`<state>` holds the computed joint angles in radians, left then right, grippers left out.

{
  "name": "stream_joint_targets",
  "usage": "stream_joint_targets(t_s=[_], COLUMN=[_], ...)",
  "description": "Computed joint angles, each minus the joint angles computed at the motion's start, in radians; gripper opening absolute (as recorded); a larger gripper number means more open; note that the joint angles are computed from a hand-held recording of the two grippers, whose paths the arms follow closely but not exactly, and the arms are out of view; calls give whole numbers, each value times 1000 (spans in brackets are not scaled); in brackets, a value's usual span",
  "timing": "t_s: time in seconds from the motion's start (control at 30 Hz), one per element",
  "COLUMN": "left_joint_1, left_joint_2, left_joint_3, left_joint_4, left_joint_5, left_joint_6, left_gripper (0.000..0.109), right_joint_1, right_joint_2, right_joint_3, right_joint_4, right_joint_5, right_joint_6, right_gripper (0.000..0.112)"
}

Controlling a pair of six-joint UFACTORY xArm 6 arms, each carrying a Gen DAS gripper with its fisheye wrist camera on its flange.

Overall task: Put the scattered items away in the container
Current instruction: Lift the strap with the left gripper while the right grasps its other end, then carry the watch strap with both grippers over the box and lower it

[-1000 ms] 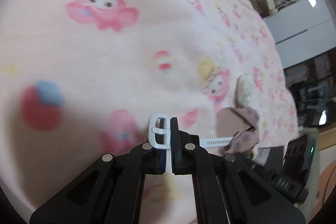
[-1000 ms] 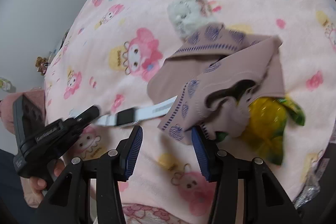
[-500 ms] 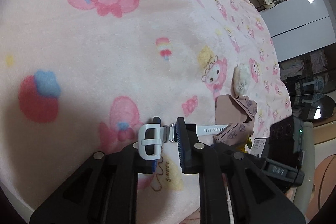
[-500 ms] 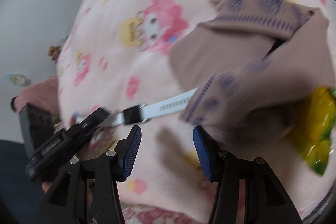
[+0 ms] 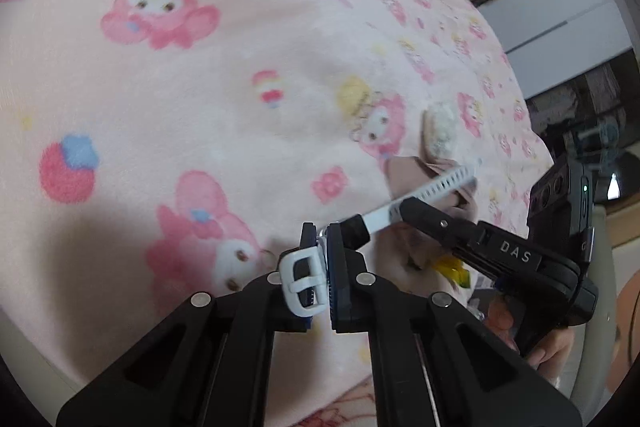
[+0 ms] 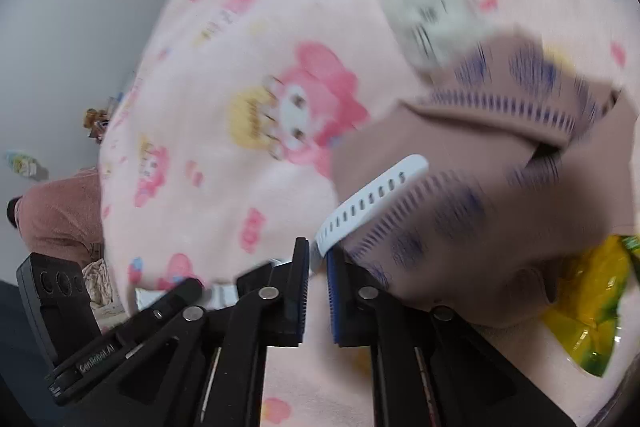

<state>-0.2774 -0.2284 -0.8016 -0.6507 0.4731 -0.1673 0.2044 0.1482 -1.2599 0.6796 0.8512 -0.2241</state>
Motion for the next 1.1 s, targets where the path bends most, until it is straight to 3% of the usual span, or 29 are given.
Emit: stream_joint_targets(t_s=[0.17,0.37,0.57,0.67,0.8,0.97,1.1], left_joint_1=[-26,-114,-252,-329,-431,-519,-552], left_joint_2=[-81,-74,11,108,310,652,813], left_joint_3=[-17,-120,-268,-391,-640,-1081,-1267], left_joint_4=[23,-81,-163,-178,-82,85,181], left_joint_5=[38,100,111,143,217,367,433], left_joint_6=[33,226,301,321,266,111,20], left_gripper=[3,3,3,3,3,3,3], right_joint_1=[-1,-59,-225,-366,-611,-840,-928], right_joint_2=[-125,-381,-629,-746,-833,-784,-694], right_joint_3=[74,255,386,435,460,447,443], right_joint_4=[-19,-59,-108,-117,-65,-54,-34], right_joint_5=[-63,-123,-72,5,130,182,168], right_joint_6=[-17,6,13,-34,-160,-287,-343], right_gripper=[4,5,5,5,5,5,5])
